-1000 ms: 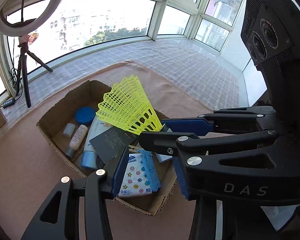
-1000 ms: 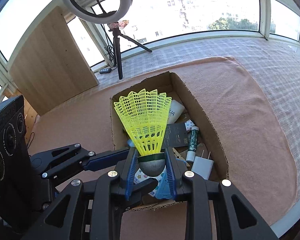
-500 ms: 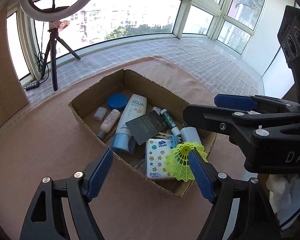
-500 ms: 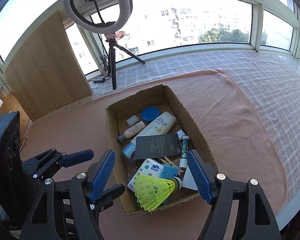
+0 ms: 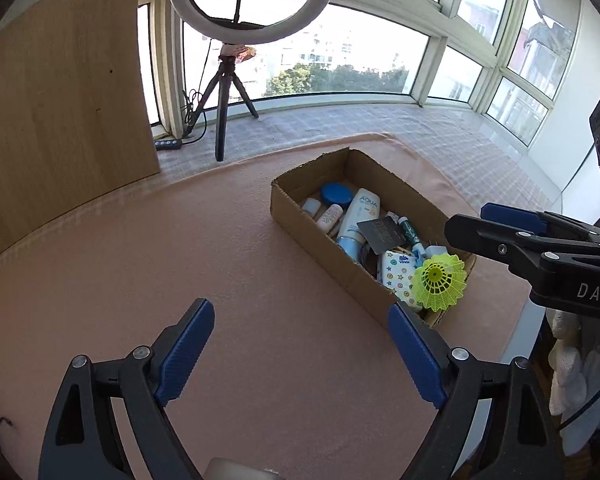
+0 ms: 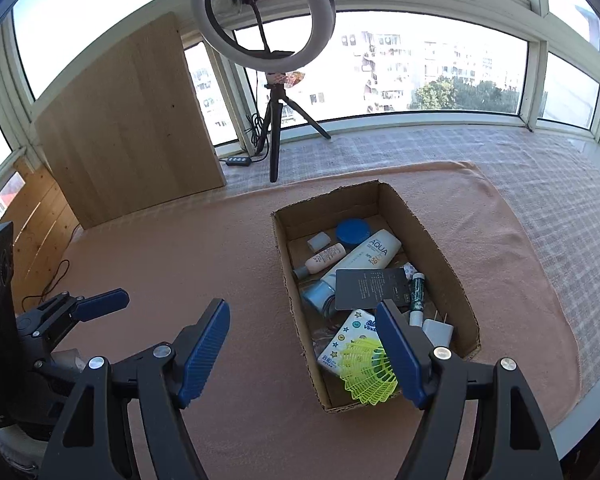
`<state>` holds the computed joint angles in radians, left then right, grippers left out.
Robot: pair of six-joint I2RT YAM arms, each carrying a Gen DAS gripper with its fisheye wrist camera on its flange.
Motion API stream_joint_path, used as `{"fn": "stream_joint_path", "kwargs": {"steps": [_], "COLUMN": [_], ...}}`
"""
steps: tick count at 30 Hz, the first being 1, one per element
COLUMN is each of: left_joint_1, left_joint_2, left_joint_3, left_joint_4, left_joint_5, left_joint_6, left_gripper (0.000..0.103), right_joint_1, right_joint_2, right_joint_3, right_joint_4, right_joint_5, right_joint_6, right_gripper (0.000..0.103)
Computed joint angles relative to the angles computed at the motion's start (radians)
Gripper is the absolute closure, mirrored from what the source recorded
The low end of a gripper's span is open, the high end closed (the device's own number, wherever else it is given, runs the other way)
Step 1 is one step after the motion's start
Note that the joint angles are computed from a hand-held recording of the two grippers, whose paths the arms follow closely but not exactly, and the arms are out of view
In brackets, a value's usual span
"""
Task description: Organize objects
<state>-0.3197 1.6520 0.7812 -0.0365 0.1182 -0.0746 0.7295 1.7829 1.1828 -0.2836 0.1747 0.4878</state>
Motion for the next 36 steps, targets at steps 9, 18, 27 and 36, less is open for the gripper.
{"fn": "stream_joint_path", "kwargs": {"steps": [9, 18, 27, 36], "left_joint_1": [0.217, 0.453, 0.687, 0.781], "left_joint_2": [-0.297, -0.492, -0.57, -0.583], "left_joint_3": [-0.135, -0.207, -0.253, -0.272], "left_joint_4": [-0.132, -0.239, -0.318, -0.316], "left_joint_5": [0.005, 0.035, 0.137, 0.166], "left_joint_6": [0.072, 0.178, 0.287, 0.336], "left_gripper": [0.007, 0.006, 0.006, 0.005], "right_joint_1": [0.135, 0.266, 0.346, 0.395], "right_joint_2": [0.0, 0.065, 0.129, 0.178], "right_joint_3": [0.085, 0.179, 0.241, 0.317], "right_joint_4": [-0.051, -0.102, -0.144, -0.184], "right_joint_5": [0.039, 0.155, 0.222, 0.282], "right_joint_6": [0.048, 0.069, 0.12, 0.13], "right_gripper": [0.029, 0.025, 0.024, 0.021]}}
